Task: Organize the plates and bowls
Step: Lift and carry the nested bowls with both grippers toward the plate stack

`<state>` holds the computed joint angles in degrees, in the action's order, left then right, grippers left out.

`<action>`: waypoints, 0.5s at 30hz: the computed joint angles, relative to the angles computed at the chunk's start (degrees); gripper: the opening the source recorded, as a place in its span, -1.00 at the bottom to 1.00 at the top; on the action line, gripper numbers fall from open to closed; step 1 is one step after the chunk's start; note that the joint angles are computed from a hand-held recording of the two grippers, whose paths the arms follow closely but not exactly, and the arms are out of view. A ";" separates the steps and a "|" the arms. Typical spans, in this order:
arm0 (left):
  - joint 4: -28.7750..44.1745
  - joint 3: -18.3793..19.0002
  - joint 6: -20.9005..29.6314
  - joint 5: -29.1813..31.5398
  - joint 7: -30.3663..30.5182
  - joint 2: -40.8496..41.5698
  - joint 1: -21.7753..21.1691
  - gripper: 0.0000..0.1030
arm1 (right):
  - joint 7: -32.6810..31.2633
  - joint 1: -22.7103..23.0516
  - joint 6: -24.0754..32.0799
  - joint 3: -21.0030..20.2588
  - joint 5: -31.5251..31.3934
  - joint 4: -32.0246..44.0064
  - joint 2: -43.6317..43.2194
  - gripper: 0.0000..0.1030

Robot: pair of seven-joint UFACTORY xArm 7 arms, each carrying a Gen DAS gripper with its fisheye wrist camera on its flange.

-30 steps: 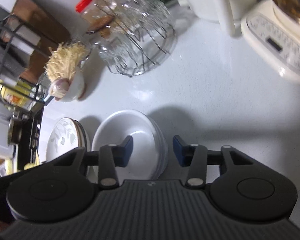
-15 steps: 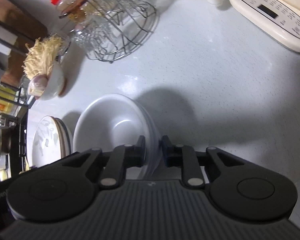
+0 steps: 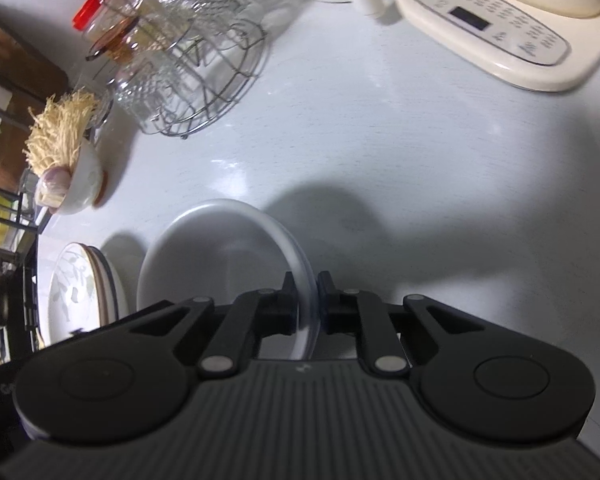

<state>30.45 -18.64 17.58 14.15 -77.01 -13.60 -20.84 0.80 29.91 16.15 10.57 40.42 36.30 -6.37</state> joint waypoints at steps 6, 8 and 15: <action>0.92 2.07 -4.51 -4.53 5.52 3.75 -2.59 0.01 | 1.83 -0.23 -1.32 -0.93 -1.67 -3.41 -3.28 -0.76; 1.52 1.94 -6.15 -4.71 6.34 5.28 -2.82 0.01 | 2.11 -0.12 -1.24 -1.65 -1.81 -4.47 -4.36 -0.76; 5.01 1.48 -8.09 0.52 3.62 11.22 -3.63 -0.21 | 4.20 0.23 -1.96 -3.24 -3.17 -7.89 -7.02 -0.76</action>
